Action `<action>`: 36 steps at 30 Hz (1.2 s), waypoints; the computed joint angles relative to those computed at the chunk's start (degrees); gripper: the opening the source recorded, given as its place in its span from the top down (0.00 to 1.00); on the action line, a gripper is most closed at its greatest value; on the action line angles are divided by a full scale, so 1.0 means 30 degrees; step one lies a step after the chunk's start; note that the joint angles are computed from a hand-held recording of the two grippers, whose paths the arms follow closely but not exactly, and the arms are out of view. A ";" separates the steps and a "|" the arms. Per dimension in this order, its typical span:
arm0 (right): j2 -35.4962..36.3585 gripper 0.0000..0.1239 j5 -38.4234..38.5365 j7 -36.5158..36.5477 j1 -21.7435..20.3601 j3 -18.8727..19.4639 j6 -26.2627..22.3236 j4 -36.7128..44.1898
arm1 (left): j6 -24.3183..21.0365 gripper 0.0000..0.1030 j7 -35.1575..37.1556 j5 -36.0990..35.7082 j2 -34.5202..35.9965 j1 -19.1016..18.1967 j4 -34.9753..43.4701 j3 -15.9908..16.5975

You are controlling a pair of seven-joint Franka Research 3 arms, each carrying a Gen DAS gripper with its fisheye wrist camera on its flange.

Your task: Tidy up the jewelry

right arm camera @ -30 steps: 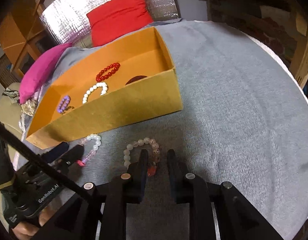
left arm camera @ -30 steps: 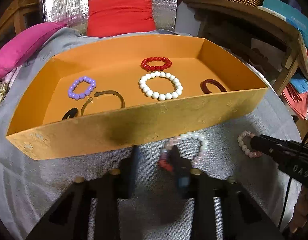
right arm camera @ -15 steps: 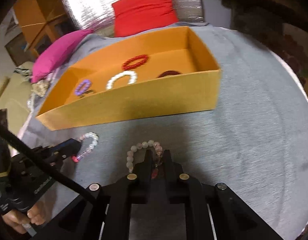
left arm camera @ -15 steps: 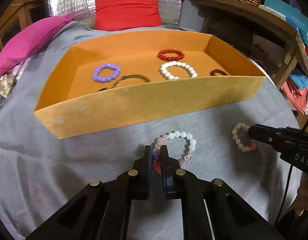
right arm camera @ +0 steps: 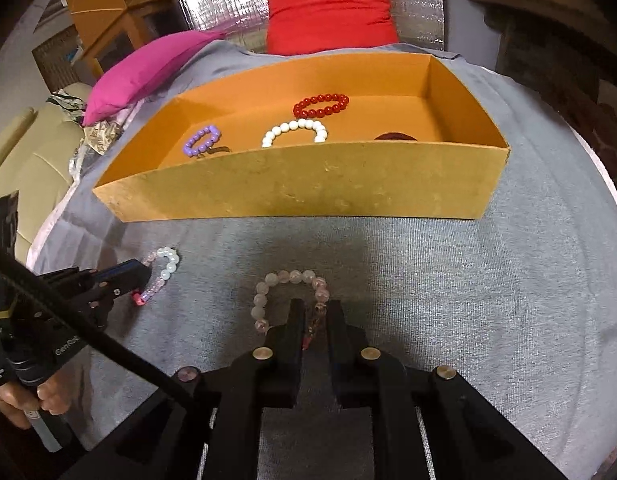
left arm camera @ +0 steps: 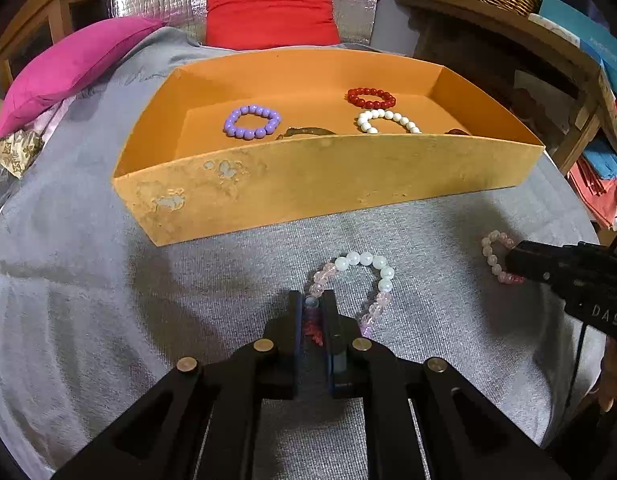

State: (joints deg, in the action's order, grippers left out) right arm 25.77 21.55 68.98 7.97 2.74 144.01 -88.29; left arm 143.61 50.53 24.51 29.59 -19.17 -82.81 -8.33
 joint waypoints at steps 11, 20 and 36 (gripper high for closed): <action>-0.0082 0.90 -0.1429 0.0446 0.0536 -0.0390 0.0921 -0.0453 | 0.0269 0.76 0.0312 -0.0399 -0.0098 0.0179 -0.0181 -0.0152; -0.0592 0.91 -0.0085 -0.0104 -0.0159 0.0063 0.1889 -0.1067 | 0.0277 0.90 0.0193 0.0570 0.0234 -0.0345 0.0317 0.0274; -0.0767 0.91 0.0492 -0.0070 -0.0418 -0.0155 0.1755 -0.1225 | 0.1197 0.93 -0.0563 0.1062 -0.0538 -0.0179 -0.0587 0.0201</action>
